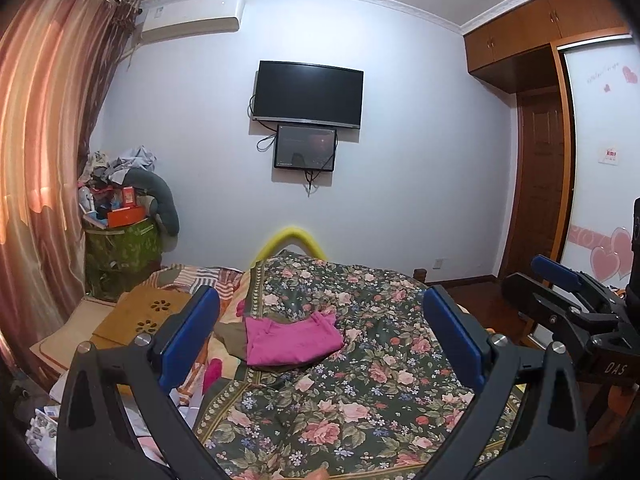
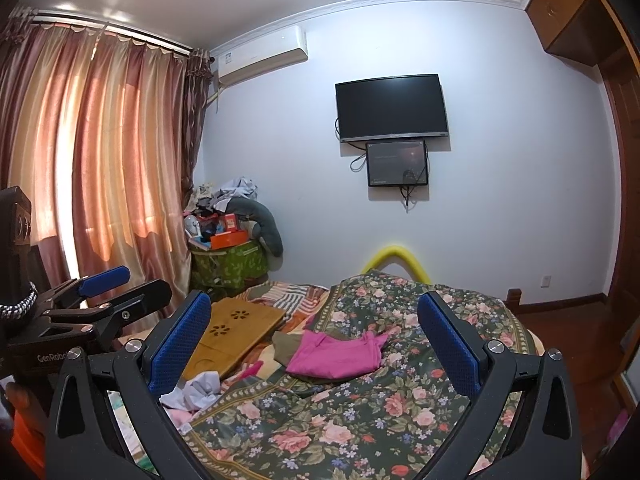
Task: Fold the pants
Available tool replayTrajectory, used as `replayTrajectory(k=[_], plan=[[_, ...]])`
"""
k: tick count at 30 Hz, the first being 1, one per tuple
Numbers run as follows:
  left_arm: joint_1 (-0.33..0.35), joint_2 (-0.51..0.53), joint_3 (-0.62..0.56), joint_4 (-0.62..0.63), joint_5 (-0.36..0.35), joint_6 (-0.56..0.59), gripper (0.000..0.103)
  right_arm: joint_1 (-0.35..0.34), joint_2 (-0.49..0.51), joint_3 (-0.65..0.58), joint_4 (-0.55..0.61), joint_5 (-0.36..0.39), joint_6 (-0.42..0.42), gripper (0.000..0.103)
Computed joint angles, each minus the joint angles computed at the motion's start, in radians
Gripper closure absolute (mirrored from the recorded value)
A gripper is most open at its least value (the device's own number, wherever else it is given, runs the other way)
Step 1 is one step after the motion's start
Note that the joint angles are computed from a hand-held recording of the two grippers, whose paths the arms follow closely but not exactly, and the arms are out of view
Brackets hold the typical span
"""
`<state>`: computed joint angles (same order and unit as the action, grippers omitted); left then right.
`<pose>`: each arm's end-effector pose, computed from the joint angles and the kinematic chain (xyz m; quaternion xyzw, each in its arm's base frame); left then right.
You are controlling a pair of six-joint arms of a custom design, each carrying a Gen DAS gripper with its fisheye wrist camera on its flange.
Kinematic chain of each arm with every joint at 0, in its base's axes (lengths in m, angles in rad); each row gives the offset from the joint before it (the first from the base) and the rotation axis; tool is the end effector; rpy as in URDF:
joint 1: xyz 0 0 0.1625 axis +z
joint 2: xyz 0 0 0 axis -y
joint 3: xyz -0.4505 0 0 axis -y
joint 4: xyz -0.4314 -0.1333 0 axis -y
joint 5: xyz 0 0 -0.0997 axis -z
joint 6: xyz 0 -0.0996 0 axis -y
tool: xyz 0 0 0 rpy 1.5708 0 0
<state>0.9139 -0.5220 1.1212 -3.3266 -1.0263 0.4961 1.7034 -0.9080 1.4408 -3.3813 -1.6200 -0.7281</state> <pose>-0.3817 -0.7978 0.2008 0.3164 0.7563 -0.5429 0.1822 0.2295 -0.7491 0.3652 0.3215 -0.7355 0.5641 0.1938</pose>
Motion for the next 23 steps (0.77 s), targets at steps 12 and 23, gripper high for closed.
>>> replayTrajectory(k=[12, 23], plan=[[-0.006, 0.012, -0.005, -0.011, 0.017, 0.028, 0.0, 0.0, -0.002, -0.002, 0.006, 0.001, 0.012, 0.0], [-0.002, 0.017, -0.018, -0.002, 0.02, 0.017, 0.0, -0.003, 0.002, -0.009, 0.018, -0.002, 0.013, 0.0]])
